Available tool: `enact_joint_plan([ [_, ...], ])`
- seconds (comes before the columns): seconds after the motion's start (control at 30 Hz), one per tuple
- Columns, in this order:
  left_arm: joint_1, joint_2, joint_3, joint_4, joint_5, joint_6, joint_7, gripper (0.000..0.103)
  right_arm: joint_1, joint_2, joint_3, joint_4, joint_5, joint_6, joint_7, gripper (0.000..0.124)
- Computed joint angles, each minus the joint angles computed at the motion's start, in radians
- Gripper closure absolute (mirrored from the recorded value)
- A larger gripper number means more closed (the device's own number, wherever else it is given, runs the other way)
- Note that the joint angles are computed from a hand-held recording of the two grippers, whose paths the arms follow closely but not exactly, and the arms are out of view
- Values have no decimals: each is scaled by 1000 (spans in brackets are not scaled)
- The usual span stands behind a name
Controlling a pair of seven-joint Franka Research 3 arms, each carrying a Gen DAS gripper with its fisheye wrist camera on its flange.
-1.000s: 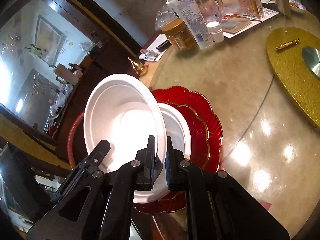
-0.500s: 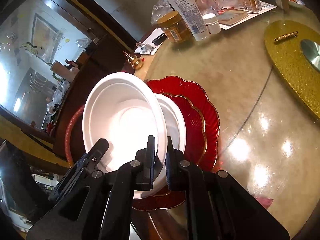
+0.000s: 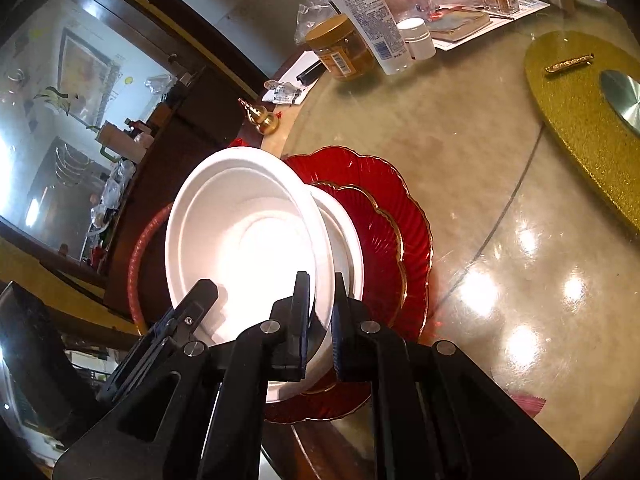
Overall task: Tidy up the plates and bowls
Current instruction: 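Lower the white bowl into the foam bowl stack and open the left gripper, then move the left gripper to the large ribbed cream plastic bowl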
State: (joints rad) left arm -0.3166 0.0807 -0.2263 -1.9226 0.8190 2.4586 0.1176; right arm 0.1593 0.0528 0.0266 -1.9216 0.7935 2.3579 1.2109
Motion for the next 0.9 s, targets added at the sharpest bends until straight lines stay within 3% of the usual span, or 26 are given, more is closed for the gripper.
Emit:
enact_joint_plan([
  [0.3,0,-32,1,-25,107,-20,-146,89,11,-41,0,-43,-24,127,-18,111],
  [0.4,5,-58,-3,-47,188,4,-238,69,9,-63,-8,-61,31,163,-54,110],
  [0.43,8,-68,-6,-56,226,22,-276,55,9,-71,-11,-69,66,179,-76,106],
  [0.47,10,-73,-9,-59,260,30,-306,40,10,-75,-12,-72,71,185,-82,92],
  [0.53,8,-74,-21,-51,317,13,-346,32,10,-78,-17,-71,81,182,-103,68],
  [0.6,1,-71,-32,-38,353,-13,-359,24,8,-83,-23,-73,120,171,-144,61],
  [0.67,-2,-67,-35,-29,380,-11,-373,22,4,-97,-29,-88,153,188,-172,61],
  [0.8,-5,-57,-34,-18,448,64,-401,22,-13,-131,-58,-131,261,221,-217,61],
  [0.9,-19,-26,-37,14,468,104,-364,22,-33,-153,-78,-166,292,262,-219,61],
])
